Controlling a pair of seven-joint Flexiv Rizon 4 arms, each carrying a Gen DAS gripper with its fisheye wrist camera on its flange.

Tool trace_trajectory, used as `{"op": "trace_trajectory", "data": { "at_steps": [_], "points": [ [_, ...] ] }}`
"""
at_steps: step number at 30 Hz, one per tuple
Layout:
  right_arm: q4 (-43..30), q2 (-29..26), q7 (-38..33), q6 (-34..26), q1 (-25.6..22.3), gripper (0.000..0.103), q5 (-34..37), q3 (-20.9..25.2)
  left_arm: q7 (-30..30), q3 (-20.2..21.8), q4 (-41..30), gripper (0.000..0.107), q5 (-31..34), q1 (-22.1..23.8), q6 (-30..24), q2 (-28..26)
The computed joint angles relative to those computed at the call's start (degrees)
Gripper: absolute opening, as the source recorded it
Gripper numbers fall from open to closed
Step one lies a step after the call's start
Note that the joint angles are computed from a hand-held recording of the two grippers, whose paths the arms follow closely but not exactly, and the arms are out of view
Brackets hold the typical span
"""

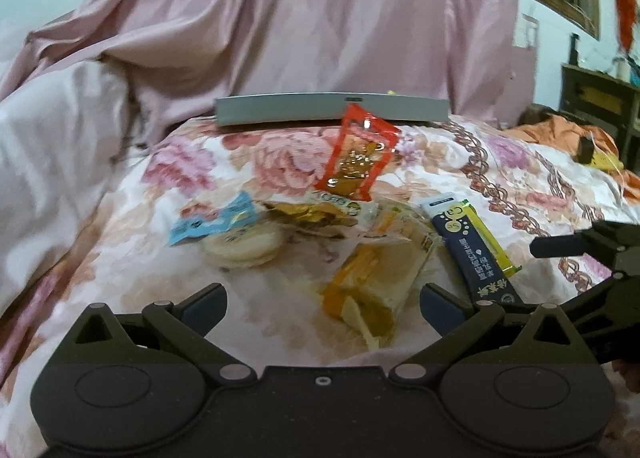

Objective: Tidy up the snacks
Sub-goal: 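Move the left tool toward the wrapped bread while the right tool approaches the blue stick snack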

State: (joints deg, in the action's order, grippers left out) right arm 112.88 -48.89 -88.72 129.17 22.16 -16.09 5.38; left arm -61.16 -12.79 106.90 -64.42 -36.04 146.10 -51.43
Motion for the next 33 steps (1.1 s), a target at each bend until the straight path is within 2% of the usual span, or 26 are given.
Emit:
{"op": "trace_trajectory", "data": {
  "at_steps": [3,6,9,12,13,17,21,24,28,33],
  "points": [
    [-0.90,-0.66,0.77,-1.15,-2.58,0.103,-4.06,1.37,2.26,0.59,-1.08,0.102,2.02,1.07,-2.54,-0.57],
    [-2.53,-1.66,3.24,-2.78,-5.92,0.102,-8.69,3.49,1.58,1.35,-1.51,0.102,6.06,2.65,-5.56,-0.89],
    [-4.29,-2.65,6.04,-4.22,-8.64,0.099,-12.80,5.05,-1.73,2.09,-1.74,0.101,12.04,4.66,-8.83,-1.24],
    [-5.93,-3.61,9.42,-6.23,-11.76,0.089,-17.55,7.00,-3.36,3.90,-2.83,0.099,16.00,4.99,-11.33,-1.91],
    [-6.45,-4.01,10.46,-6.80,-12.99,0.085,-19.55,7.76,-4.34,4.22,-2.72,0.098,18.23,5.53,-11.84,-1.96],
    [-7.46,-4.96,12.52,-6.99,-15.26,0.080,-24.17,8.33,-11.52,3.21,-1.37,0.089,29.43,10.06,-13.67,-1.57],
    [-8.51,-5.84,15.06,-7.88,-17.63,0.074,-29.00,9.14,-13.76,5.12,-1.66,0.087,34.34,9.70,-14.76,-1.64],
    [-9.37,-6.51,16.86,-8.42,-18.91,0.071,-32.09,9.70,-13.56,7.17,-2.72,0.081,33.39,7.92,-16.22,-1.92],
    [-9.52,-6.49,16.99,-7.01,-17.80,0.067,-31.85,8.23,-14.70,8.17,-3.84,0.072,31.84,7.25,-17.13,-2.50],
    [-9.50,-6.22,17.84,-5.96,-17.28,0.067,-32.50,7.47,-12.06,10.63,-5.13,0.070,28.53,4.43,-19.19,-2.94]
  ]
}}
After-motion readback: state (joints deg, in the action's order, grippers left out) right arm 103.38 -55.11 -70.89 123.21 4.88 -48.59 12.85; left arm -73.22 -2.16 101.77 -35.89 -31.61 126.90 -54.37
